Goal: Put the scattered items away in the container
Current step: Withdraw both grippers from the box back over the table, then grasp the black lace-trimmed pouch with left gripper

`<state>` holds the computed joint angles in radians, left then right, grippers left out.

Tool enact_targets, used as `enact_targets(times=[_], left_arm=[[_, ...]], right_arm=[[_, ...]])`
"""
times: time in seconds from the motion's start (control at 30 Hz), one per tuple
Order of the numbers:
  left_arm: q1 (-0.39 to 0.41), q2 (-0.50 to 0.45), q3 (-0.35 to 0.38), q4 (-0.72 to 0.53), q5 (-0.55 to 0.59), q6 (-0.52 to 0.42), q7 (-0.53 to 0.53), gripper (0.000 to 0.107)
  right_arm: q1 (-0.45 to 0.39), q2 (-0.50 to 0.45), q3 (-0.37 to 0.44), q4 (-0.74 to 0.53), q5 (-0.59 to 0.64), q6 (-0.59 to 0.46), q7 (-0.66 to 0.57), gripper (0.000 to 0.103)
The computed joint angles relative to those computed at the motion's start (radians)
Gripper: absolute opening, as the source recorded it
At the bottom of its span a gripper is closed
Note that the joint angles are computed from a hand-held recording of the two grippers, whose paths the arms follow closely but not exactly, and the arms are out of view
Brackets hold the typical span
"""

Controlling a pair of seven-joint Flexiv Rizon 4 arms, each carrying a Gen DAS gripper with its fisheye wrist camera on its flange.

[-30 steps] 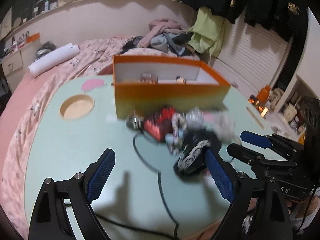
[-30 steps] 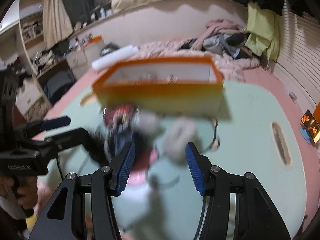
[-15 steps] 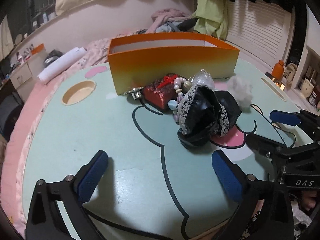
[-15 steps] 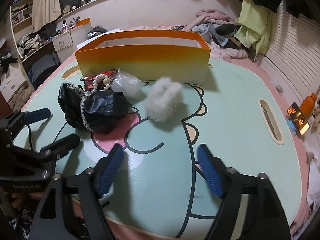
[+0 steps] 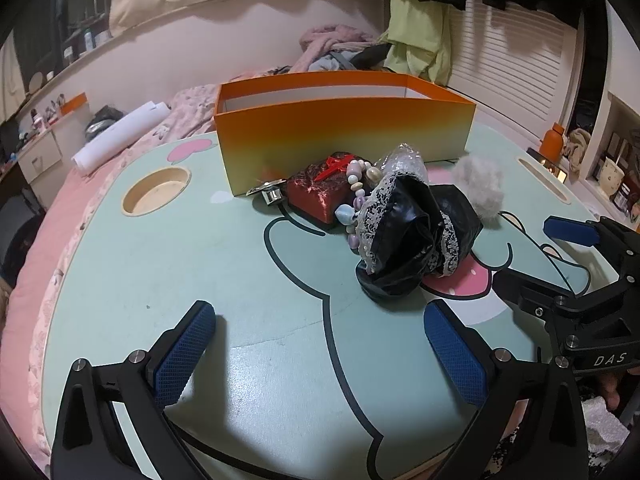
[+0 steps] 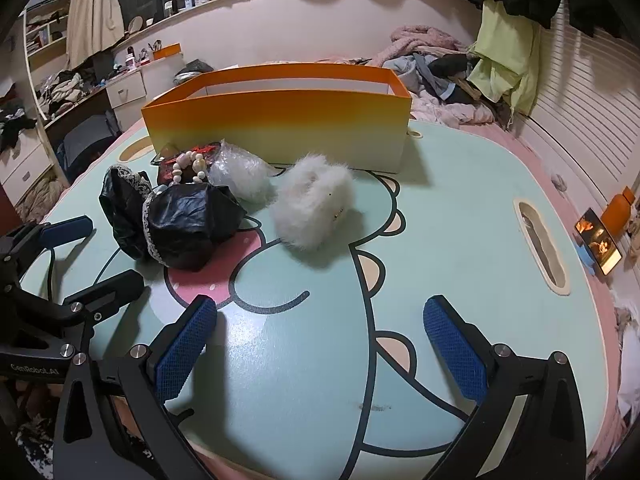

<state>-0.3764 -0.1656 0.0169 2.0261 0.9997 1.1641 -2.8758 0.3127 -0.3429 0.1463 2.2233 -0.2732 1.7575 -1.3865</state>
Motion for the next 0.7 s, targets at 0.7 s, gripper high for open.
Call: enact_targets(times=[0.7], left_arm=[[0.034, 0.029, 0.015, 0.002, 0.045, 0.152, -0.077, 0.103]], right_arm=[[0.013, 0.008, -0.007, 0.007, 0.006, 0.003, 0.0, 0.103]])
